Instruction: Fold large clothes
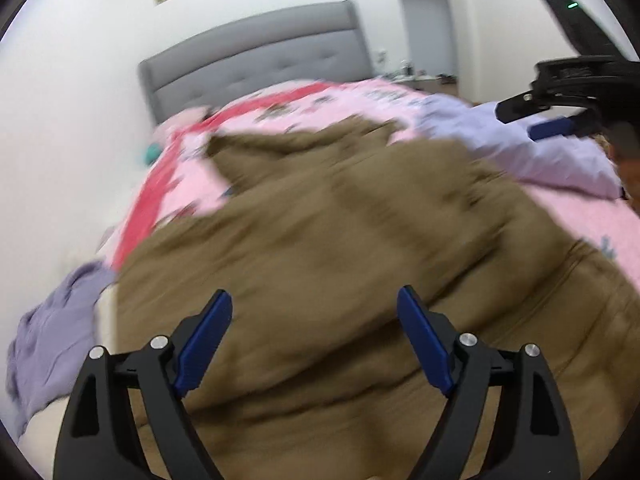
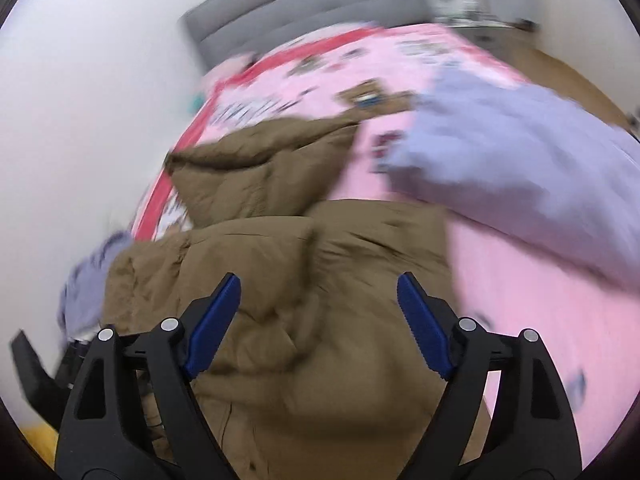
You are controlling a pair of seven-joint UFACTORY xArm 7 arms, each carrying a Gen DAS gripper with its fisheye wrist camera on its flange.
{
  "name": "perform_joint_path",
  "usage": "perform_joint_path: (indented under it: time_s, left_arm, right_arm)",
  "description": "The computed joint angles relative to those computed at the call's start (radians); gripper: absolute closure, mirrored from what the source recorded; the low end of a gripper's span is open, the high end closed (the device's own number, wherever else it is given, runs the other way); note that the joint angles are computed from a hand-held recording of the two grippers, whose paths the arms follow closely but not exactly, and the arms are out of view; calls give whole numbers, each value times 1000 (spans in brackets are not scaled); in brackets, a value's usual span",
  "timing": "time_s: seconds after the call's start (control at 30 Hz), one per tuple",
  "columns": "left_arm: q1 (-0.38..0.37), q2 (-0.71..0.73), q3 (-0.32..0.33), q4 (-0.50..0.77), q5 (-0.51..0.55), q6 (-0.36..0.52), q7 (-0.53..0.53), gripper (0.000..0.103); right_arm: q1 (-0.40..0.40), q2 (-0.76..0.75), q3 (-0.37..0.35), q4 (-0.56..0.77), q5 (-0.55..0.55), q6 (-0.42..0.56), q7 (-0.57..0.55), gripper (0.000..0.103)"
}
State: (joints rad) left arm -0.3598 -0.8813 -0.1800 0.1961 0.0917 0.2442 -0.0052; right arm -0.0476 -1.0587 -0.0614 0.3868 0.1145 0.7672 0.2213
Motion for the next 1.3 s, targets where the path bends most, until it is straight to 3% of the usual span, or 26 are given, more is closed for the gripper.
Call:
perform_joint_path:
  time_s: [0.1, 0.13, 0.2, 0.23, 0.33, 0.43, 0.57, 0.67, 0.77, 0.9, 1.07, 1.17, 1.23, 1.3]
  left_arm:
    - [62, -47, 91, -38, 35, 63, 113, 17]
    - [99, -55, 98, -54, 52, 53, 144, 17]
    - [153, -40, 90, -66, 68, 23, 175, 17]
    - [180, -12, 85, -61, 70, 14, 180, 17]
    - [227, 93, 74, -20, 48, 35, 150, 17]
    - [236, 119, 82, -4, 34, 46, 142, 17]
    - [140, 48, 230, -15, -32, 88, 277, 17]
    - [135, 6, 262, -23, -60, 138, 371, 17]
    - [163, 23, 239, -29, -72, 145, 411, 17]
    - [183, 42, 202, -35, -88, 129, 406, 17]
    - [211, 51, 144, -64, -86, 56, 346, 17]
    - [250, -25, 66, -104, -51, 39, 267, 17]
    - [238, -135, 67, -131, -41, 87, 235, 17]
    - [227, -231, 71, -133, -34, 160, 210, 17]
  right_arm:
    - [5, 168, 56, 25, -4, -122, 41, 31]
    - [0, 194, 70, 24, -7, -153, 66, 37]
    - [-3, 248, 90, 28, -15, -190, 111, 40]
    - [9, 275, 87, 27, -11, -198, 123, 55]
    - [30, 290, 93, 23, -20, -166, 150, 85]
    - [69, 199, 98, 26, -25, -106, 153, 94]
    - [82, 33, 133, 58, -71, 54, 157, 94]
    - [65, -22, 123, 52, -75, 137, 191, 94]
    - [44, -14, 111, 10, -74, 157, 224, 94]
    - [43, 51, 140, -49, -114, 86, 219, 93]
    - [38, 150, 167, -37, -175, 44, 225, 78]
    - [31, 83, 156, -39, -181, 67, 246, 74]
    - [21, -19, 157, -54, -187, 84, 268, 72]
    - [7, -124, 174, -64, -203, 83, 294, 58]
